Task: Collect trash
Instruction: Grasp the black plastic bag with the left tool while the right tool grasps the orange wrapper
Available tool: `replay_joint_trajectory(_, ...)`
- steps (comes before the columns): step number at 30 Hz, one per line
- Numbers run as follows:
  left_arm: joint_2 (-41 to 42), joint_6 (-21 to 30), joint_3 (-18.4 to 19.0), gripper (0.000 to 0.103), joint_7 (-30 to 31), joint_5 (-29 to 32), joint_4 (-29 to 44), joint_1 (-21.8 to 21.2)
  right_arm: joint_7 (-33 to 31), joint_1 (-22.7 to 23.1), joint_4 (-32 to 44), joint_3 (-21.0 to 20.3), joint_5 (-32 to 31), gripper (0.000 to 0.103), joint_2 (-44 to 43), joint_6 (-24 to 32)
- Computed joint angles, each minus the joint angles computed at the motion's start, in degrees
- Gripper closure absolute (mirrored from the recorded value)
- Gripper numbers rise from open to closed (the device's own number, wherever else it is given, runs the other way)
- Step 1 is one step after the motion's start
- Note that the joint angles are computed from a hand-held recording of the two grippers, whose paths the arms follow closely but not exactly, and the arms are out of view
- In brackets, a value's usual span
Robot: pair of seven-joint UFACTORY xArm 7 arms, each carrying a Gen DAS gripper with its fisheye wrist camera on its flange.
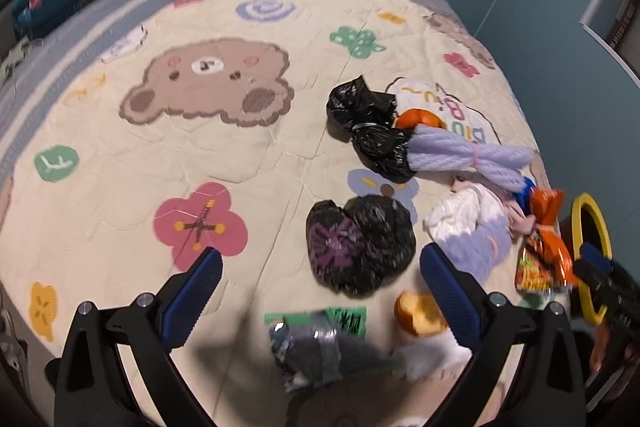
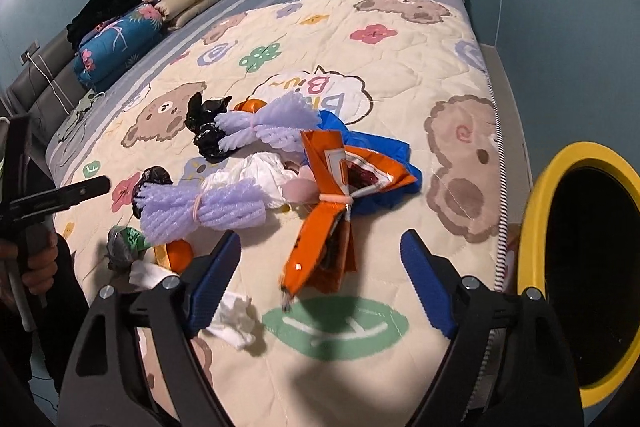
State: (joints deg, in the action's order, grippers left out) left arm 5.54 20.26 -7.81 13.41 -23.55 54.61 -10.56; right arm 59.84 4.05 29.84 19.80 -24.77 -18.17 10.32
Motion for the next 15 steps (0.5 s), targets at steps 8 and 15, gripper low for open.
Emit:
replay_joint_trajectory(8, 7.4, 3.1, -1.0, 0.007, -5.0, 2.4, 6.8, -0.7, 0.9, 0.9, 2.7, -1.5, -0.6, 0.031, 6.4, -2.1)
replay_joint_trajectory(15, 10.2, 4.3, -3.7, 0.020, -2.1, -1.8, 8.1, 0.6, -2.2, 4.6, 2.0, -6.4, 3.9, 0.046, 10.5, -6.1)
